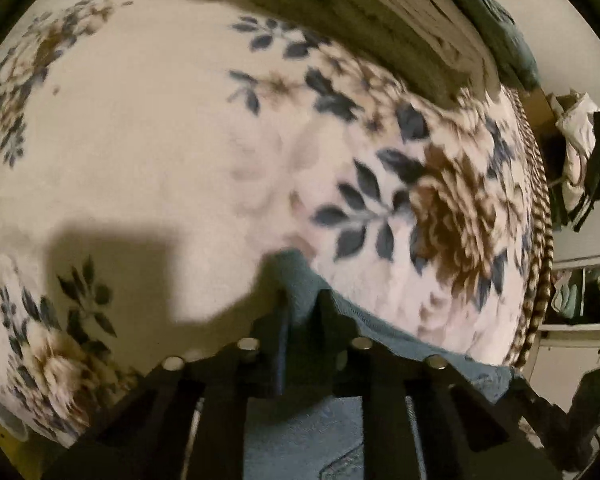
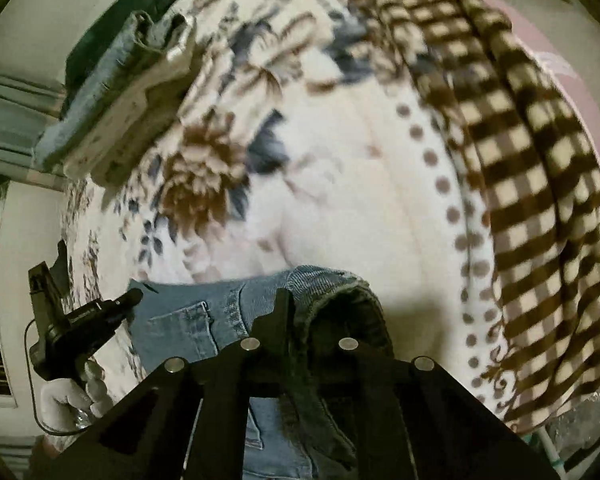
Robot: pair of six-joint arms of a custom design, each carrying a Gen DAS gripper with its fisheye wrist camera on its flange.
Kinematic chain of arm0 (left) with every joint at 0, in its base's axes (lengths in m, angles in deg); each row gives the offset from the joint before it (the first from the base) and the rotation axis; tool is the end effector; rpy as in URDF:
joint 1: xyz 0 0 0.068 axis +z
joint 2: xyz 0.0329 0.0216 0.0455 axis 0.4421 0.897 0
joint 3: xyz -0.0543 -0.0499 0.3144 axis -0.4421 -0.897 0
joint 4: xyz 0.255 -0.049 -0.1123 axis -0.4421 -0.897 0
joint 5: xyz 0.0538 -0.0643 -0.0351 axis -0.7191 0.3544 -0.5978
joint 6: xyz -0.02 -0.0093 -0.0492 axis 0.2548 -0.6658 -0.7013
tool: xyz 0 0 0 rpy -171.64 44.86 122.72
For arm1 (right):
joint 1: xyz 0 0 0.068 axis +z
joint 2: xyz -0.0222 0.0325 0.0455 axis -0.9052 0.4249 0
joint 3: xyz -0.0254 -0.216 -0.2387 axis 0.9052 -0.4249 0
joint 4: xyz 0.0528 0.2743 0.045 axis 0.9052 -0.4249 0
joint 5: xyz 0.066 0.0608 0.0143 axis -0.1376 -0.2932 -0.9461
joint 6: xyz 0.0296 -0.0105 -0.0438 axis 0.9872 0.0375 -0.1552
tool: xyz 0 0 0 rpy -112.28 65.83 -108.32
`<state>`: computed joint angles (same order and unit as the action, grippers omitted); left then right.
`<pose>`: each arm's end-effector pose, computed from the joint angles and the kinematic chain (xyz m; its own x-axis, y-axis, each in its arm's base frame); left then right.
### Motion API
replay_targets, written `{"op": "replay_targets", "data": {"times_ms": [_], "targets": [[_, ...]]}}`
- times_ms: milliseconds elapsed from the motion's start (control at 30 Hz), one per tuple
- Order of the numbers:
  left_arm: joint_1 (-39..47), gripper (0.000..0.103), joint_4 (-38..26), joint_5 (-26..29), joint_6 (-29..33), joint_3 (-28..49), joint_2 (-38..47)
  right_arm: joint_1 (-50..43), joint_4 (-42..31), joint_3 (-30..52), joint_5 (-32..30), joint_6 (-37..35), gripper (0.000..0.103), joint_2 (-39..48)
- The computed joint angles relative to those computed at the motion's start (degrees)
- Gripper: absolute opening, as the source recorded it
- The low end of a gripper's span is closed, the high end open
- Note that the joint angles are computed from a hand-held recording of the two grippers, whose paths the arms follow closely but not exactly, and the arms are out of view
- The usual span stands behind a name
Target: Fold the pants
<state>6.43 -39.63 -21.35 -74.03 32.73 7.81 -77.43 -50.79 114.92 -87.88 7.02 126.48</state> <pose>0.3292 -0.1235 0.3309 -0.8587 -0.4898 -0.1507 -0.4123 0.8350 -0.3643 0.2388 -0.0370 0.3065 -0.9618 0.2336 -0.1429 0.1485 0.8835 0.4443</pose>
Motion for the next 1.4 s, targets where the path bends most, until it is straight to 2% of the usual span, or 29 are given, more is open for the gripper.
{"op": "replay_targets", "data": {"times_ms": [133, 200, 267, 300, 333, 367, 400, 433, 533, 633, 733, 867, 933, 967, 1033, 1133, 1300, 1400], "targets": [[1.7, 0.005, -0.3, 0.3, 2.5, 1.4, 1.8, 0.0, 2.6, -1.3, 0.6, 1.5, 0.009, 1.9], [1.2, 0.007, -1.8, -0.4, 4.0, 2.5, 2.5, -1.2, 2.8, -2.3, 1.2, -0.5, 0.012, 3.3], [0.9, 0.009, -3.4, -0.7, 4.4, 3.3, 2.4, -2.1, 2.3, -1.9, 0.5, -0.7, 0.029, 5.4], [0.9, 0.014, -4.4, -0.5, 4.1, 3.6, 2.2, -2.9, 1.3, -1.3, 0.0, -1.2, 0.035, 6.4], [0.9, 0.031, -6.0, -0.4, 3.3, 4.1, 2.0, -3.8, 0.3, -0.9, -0.5, -2.0, 0.053, 7.0], [0.9, 0.053, -6.7, 0.1, 2.4, 3.8, 1.2, -5.6, -1.3, -0.2, -1.2, -3.5, 0.073, 6.8], [0.9, 0.062, -6.5, 0.7, 1.4, 3.0, 0.1, -7.0, -2.6, 0.0, -1.8, -4.9, 0.077, 6.3], [0.5, 0.074, -6.1, 1.2, 0.3, 2.0, -1.5, -8.4, -4.2, 0.3, -2.2, -6.5, 0.078, 5.7], [-1.6, 0.086, -6.0, 0.7, -1.8, -0.4, -5.5, -14.1, -10.6, -0.3, -1.4, -12.4, 0.081, 2.4], [-4.5, 0.086, -4.9, 2.0, -4.7, -4.4, -9.5, -22.5, -17.7, -4.7, -1.3, -19.3, 0.081, -1.3], [-7.3, 0.086, -2.6, 3.8, -8.0, -9.2, -12.4, -29.2, -20.7, -10.4, -1.8, -25.4, 0.081, -3.3], [-8.9, 0.086, 2.6, 7.2, -11.8, -16.0, -15.0, -32.9, -18.3, -19.4, -2.9, -29.7, 0.081, -3.2], [-9.3, 0.086, 4.9, 8.5, -12.5, -18.2, -15.2, -31.7, -15.7, -22.3, -4.7, -29.4, 0.081, -2.0], [-9.3, 0.086, 6.4, 9.5, -12.8, -19.4, -15.3, -30.1, -13.4, -24.0, -5.6, -29.4, 0.085, -1.2], [-9.1, 0.086, 8.6, 10.9, -12.8, -21.0, -15.2, -29.0, -11.5, -25.1, -7.9, -29.6, 0.089, 0.1], [-9.0, 0.086, 10.5, 11.7, -13.0, -21.9, -14.5, -28.2, -11.3, -25.5, -9.7, -30.9, 0.089, 1.3], [-8.5, 0.089, 12.5, 12.8, -12.9, -23.9, -15.0, -28.9, -16.5, -26.7, -15.3, -37.8, 0.087, 5.4], [-8.2, 0.094, 14.4, 13.9, -13.3, -25.6, -15.4, -29.0, -14.0, -28.0, -13.9, -38.1, 0.084, 7.2]]}}
